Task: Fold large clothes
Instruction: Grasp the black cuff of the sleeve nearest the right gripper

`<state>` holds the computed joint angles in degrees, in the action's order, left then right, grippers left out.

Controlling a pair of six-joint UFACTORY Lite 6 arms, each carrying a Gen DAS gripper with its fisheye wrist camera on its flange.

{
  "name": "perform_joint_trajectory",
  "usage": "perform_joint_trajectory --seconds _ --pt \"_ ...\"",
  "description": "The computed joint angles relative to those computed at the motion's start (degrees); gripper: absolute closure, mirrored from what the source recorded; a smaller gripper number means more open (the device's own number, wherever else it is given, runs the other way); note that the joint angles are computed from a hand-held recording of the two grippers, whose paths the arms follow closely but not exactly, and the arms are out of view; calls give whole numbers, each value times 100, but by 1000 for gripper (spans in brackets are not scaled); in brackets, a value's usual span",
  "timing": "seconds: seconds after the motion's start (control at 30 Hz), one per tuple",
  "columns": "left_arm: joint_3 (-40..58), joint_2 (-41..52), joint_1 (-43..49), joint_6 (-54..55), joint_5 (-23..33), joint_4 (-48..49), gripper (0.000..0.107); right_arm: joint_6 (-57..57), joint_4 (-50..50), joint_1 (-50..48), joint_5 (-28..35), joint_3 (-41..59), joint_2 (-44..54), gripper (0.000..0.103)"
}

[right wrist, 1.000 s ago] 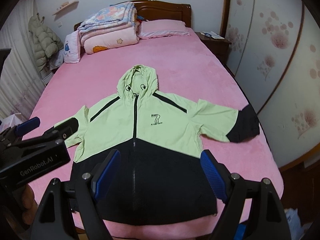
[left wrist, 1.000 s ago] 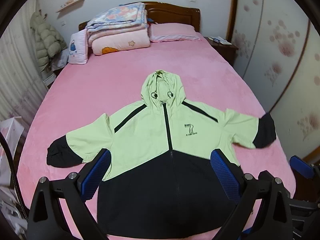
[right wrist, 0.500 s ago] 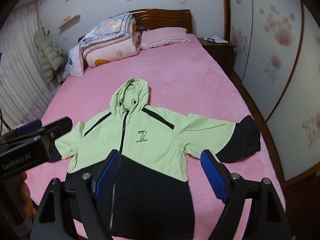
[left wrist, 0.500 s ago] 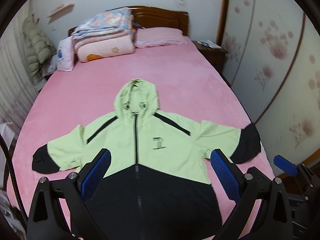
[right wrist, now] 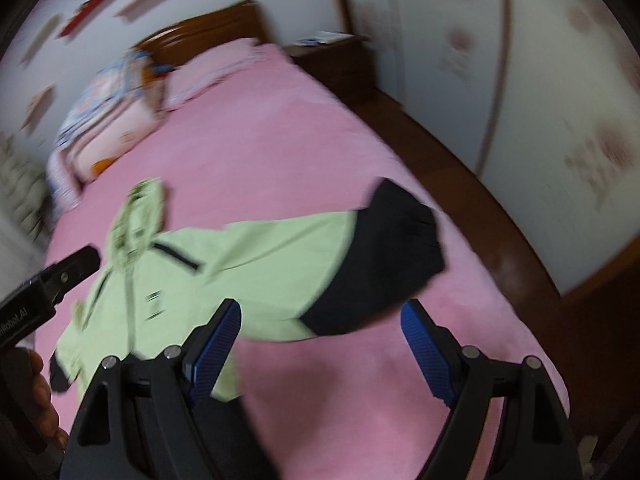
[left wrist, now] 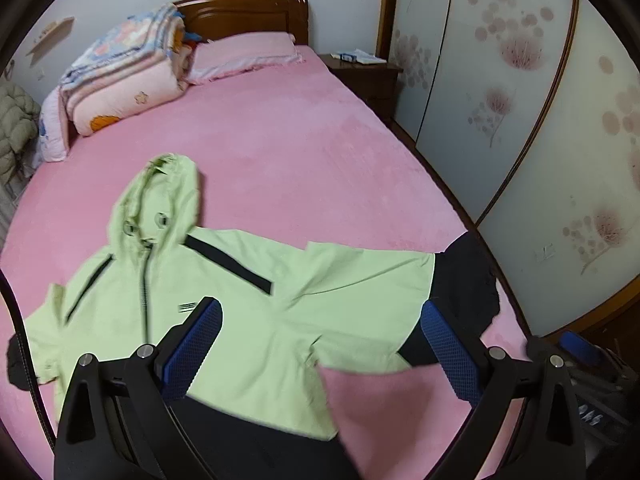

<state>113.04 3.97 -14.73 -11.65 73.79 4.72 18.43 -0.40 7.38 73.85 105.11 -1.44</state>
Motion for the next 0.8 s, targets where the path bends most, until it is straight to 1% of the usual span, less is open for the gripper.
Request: perform_joint_trajectory --seconds 0.03,0.1,0.2,0.27,0.33,0.43,0.53,0.7,0.8 --pt "-383 41 -111 -148 -353 56 8 -163 73 -306 -202 -311 -73 20" --pt "-893 190 -276 -402 -877 141 8 -489 246 -873 -562 -849 -144 20" --pt "-1489 406 -450 -719 -1476 257 8 -923 787 -1635 -1060 -1463 -13 20" --pt "-1797 586 -579 -931 -1840 353 8 -1272 1327 -2160 -1359 -1786 191 20" --pt "-2091 776 -694 -1096 -2221 453 8 -1485 1646 -2490 -1632 -2001 456 20" --pt "-2386 1131 -856 -1332 -2674 666 8 -1578 1954 -2730 -2055 -2302 935 20" --pt "-2507 1448 -961 -1456 -2957 794 8 -1744 2369 -2859 -2329 -2489 1358 20" --pt "-2375 1872 -1015 -1445 -3109 722 8 -1967 2863 -2864 -2832 -2671 1786 21" --pt "-2371 1894 -954 -1285 -3169 513 8 -2120 3011 -2808 -3168 -2689 1898 21"
